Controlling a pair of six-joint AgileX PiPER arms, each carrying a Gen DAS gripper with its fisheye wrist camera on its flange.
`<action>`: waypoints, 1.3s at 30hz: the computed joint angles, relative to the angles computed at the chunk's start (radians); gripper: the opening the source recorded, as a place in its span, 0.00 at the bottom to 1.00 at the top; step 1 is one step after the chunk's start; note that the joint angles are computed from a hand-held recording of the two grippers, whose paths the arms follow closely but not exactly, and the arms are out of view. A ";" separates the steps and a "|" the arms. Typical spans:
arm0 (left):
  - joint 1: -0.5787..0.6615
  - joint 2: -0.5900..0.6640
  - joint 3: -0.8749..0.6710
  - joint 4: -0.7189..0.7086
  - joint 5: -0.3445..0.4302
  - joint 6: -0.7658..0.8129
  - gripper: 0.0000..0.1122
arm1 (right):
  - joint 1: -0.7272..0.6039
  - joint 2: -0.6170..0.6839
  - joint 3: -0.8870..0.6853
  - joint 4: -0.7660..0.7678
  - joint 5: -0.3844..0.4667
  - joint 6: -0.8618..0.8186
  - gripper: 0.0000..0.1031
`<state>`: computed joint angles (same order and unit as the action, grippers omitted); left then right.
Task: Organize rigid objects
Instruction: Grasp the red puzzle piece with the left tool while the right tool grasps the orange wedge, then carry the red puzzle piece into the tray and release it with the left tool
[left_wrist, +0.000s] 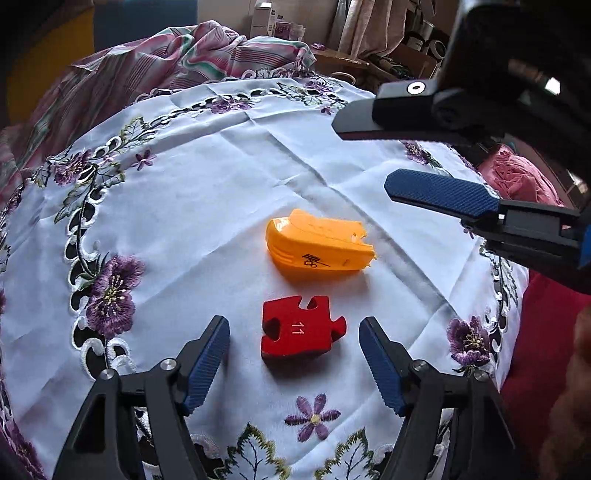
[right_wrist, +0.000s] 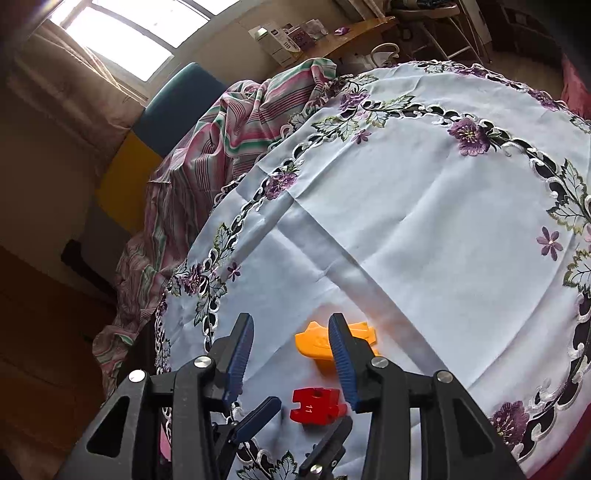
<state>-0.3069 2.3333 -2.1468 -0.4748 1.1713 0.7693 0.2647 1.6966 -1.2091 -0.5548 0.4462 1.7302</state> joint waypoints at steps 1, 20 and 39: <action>-0.002 -0.015 0.032 0.006 -0.039 0.004 0.41 | -0.001 0.002 -0.002 0.007 0.002 -0.009 0.41; 0.339 -0.260 0.363 -0.147 -0.064 0.192 0.42 | -0.005 0.134 -0.193 0.201 0.263 -0.264 0.57; 0.569 -0.321 0.378 -0.251 0.045 0.263 0.42 | -0.013 0.434 -0.628 0.277 0.603 -0.521 0.73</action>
<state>0.2618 2.0119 -1.7693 -0.7254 1.2159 1.0320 0.2520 2.1302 -1.8376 -0.2776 1.0490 1.2089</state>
